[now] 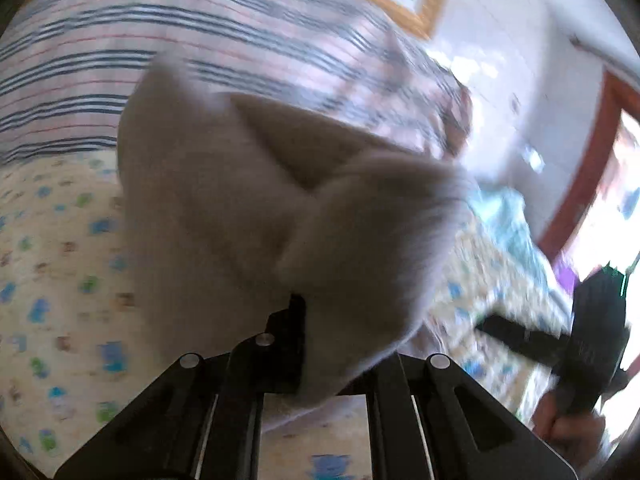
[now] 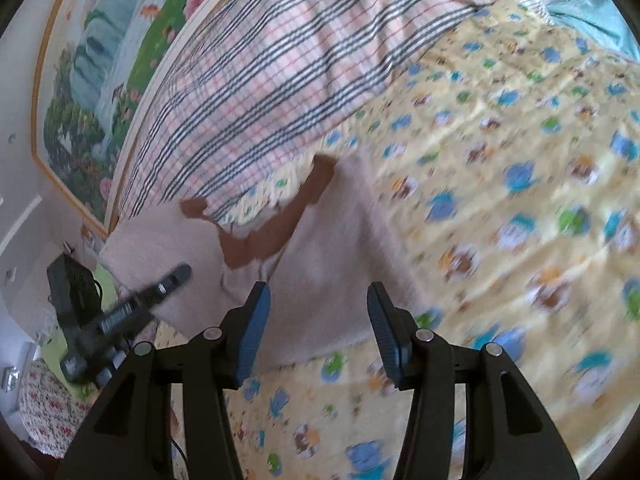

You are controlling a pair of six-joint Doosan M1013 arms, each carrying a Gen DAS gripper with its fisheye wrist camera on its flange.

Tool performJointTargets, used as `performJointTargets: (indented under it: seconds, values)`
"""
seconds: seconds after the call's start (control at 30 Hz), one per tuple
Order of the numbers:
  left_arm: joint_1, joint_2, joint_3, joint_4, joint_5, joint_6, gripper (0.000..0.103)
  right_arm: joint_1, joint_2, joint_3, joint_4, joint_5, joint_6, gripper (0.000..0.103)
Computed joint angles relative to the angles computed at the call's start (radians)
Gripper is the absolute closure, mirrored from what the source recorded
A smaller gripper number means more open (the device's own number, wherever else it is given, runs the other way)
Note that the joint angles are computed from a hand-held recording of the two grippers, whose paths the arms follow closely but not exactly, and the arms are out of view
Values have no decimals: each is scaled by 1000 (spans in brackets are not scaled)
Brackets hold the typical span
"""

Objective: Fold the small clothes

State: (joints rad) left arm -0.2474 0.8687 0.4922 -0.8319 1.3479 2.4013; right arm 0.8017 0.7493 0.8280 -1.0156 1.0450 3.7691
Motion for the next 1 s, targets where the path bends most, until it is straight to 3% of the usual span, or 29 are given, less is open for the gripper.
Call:
performJointTargets:
  seconds: [0.13,0.2,0.33,0.5,0.7,0.77,0.8,0.9,1.0]
  values:
    - [-45,-24,91,118,-5,70,95,-25,-44,69,11,-49,19,51]
    - [-56,-43,145,155,-52,91,95,-48,-54,87,49,-115,1,51]
    - [-48,-29,120,133,-29,68,91,-96,-49,83,137,-255,-99,43]
    - [-43,-34,124,123,-23,55,90,-153,-8,13,300,-326,-295,42]
    - [-41,-60,175,125,-65,76,91,-210,78,-136,607,-301,-616,42]
    - [-41,-69,187,124,-79,92,93,-218,105,-184,673,-271,-685,68]
    - [-41,-73,189,117,-83,104,93,-220,134,-248,706,-195,-736,77]
    - [-38,-88,194,64,-97,153,94,-210,139,-292,646,-156,-762,82]
    - [-46,-71,146,47,-48,126,94,-199,116,-288,551,-141,-767,82]
